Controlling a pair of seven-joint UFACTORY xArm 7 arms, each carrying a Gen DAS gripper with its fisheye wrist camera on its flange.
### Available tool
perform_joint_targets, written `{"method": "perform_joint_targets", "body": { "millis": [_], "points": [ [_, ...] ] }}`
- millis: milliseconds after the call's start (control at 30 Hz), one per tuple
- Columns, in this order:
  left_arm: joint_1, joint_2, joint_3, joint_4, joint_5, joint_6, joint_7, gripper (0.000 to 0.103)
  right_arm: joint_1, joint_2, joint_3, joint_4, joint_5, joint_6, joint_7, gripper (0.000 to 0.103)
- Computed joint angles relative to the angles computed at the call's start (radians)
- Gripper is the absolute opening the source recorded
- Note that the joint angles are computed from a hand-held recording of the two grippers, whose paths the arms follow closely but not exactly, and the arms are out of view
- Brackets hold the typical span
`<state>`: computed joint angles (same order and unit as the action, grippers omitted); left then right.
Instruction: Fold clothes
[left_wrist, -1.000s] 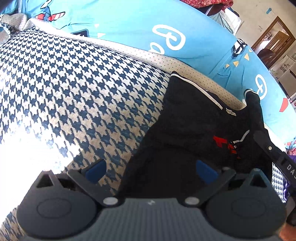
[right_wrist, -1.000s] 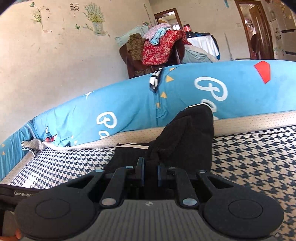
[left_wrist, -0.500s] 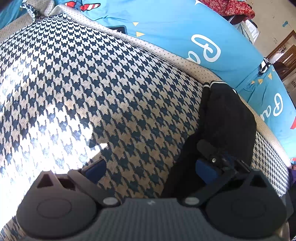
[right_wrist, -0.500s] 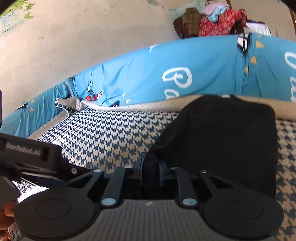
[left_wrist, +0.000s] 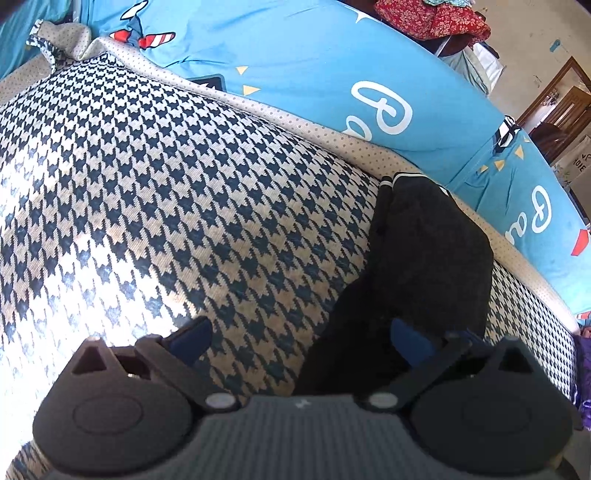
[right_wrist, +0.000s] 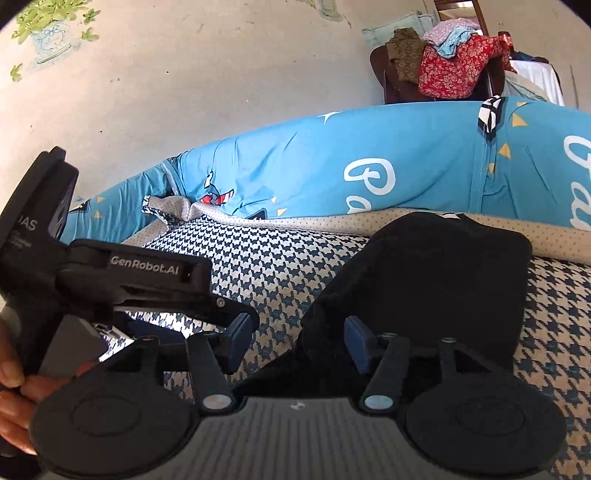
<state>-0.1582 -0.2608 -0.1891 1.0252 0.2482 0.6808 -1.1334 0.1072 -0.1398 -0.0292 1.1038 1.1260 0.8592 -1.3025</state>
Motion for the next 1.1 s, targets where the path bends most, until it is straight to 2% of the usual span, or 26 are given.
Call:
{"method": "perform_joint_targets", "body": {
  "millis": [233, 533, 667, 1100],
  "points": [
    [-0.018, 0.028, -0.014, 0.024, 0.025, 0.022, 0.008, 0.103, -0.033, -0.084, -0.039, -0.074, -0.143, -0.04, 0.006, 0.056],
    [-0.043, 0.011, -0.044, 0.006, 0.122, 0.098, 0.012, 0.103, -0.089, -0.173, -0.115, -0.137, -0.269, -0.087, 0.164, 0.059],
    [-0.065, -0.038, -0.051, -0.047, 0.111, 0.098, 0.029, 0.103, -0.11, -0.212, -0.138, -0.168, -0.335, -0.098, 0.246, 0.064],
    [-0.111, -0.135, -0.152, -0.14, 0.135, 0.195, -0.037, 0.103, -0.124, -0.281, -0.188, -0.274, -0.458, -0.167, 0.436, 0.067]
  ]
}}
